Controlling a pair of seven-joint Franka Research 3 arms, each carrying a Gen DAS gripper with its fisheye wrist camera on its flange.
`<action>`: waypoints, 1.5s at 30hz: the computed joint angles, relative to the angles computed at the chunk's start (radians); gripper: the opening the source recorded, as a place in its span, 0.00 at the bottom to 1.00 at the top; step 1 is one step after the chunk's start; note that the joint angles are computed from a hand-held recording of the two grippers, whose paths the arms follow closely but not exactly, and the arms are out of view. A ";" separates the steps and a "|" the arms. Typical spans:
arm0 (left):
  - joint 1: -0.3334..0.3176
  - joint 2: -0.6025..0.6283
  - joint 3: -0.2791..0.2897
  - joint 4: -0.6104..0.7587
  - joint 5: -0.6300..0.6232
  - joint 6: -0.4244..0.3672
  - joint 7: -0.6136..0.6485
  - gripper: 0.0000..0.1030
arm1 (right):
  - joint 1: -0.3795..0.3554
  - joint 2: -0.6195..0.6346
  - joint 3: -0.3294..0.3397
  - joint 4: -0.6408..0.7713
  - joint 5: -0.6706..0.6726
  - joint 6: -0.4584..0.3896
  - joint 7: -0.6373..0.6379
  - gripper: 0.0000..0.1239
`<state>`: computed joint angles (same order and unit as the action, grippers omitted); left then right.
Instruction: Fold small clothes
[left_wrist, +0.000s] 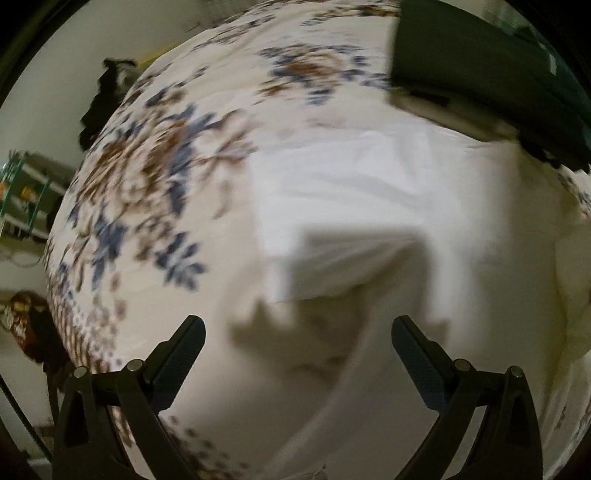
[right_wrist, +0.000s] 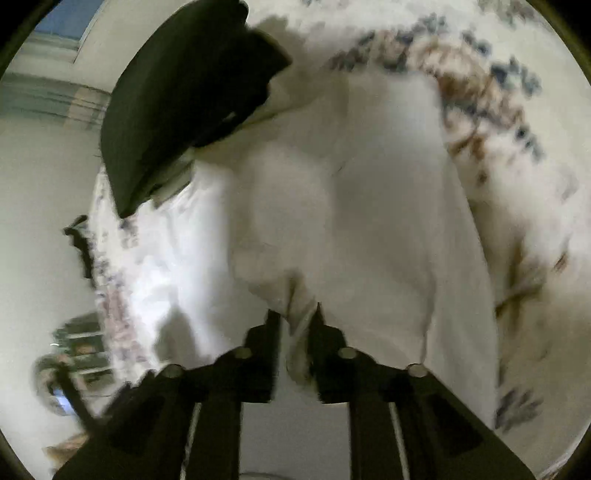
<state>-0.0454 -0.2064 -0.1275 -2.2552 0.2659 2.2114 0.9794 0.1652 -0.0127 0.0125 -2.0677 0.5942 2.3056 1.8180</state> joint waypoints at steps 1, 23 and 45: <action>0.009 -0.015 0.008 -0.016 0.004 0.000 -0.002 1.00 | -0.001 0.000 0.000 0.001 -0.020 0.021 0.040 0.37; 0.090 0.030 0.111 -0.068 -0.317 0.110 0.088 1.00 | 0.210 0.206 0.050 0.179 -0.649 -0.212 0.326 0.42; 0.100 0.038 0.100 -0.097 -0.513 0.143 0.176 1.00 | 0.322 0.313 0.054 0.308 -0.776 -0.252 0.440 0.44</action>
<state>0.0548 -0.1680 -0.0280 -2.3520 -0.2466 2.3544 1.1558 0.4877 0.3001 0.0670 -1.7601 -0.1814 2.0539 2.2580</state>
